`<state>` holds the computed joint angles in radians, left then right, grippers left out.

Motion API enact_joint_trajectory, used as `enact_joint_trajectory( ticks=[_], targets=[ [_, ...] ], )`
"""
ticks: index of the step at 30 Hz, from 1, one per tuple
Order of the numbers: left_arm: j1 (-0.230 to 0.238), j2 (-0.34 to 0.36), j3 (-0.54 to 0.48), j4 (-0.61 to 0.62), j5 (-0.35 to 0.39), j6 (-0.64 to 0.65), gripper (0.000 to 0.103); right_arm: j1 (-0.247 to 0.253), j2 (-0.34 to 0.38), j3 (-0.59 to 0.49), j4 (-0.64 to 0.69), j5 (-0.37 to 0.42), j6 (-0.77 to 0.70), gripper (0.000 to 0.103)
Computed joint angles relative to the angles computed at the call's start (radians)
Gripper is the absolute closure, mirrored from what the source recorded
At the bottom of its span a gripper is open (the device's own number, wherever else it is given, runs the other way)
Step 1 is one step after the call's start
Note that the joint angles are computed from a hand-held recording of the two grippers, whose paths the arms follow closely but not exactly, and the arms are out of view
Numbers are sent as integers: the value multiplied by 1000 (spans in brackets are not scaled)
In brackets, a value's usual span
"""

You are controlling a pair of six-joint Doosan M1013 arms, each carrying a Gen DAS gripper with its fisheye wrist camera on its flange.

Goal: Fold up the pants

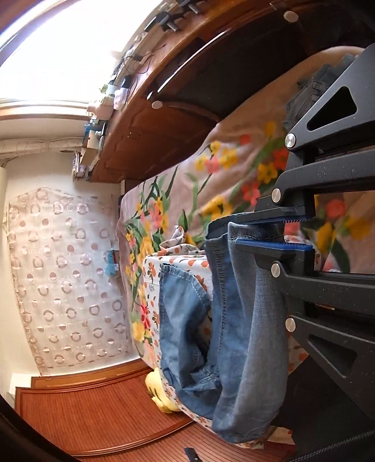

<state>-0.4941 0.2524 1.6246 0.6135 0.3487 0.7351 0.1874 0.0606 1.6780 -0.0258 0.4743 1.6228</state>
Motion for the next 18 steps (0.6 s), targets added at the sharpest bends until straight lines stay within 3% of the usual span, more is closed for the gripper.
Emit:
enact_joint_trajectory(
  ticks=[6, 9, 12, 14, 18],
  targets=[
    [4, 15, -16, -41, 14, 42, 22, 36, 20, -26, -49, -14, 31, 87],
    [6, 20, -20, -54, 15, 54, 22, 44, 27, -30, -46, -46, 22, 79],
    [10, 32, -32, -75, 19, 74, 22, 58, 47, -36, -29, -86, 12, 61],
    [16, 46, -47, -107, 22, 109, 22, 66, 72, -46, 33, -116, -42, 54],
    [29, 81, -89, -171, 46, 185, 22, 81, 151, -93, 196, -143, -181, 53]
  ],
)
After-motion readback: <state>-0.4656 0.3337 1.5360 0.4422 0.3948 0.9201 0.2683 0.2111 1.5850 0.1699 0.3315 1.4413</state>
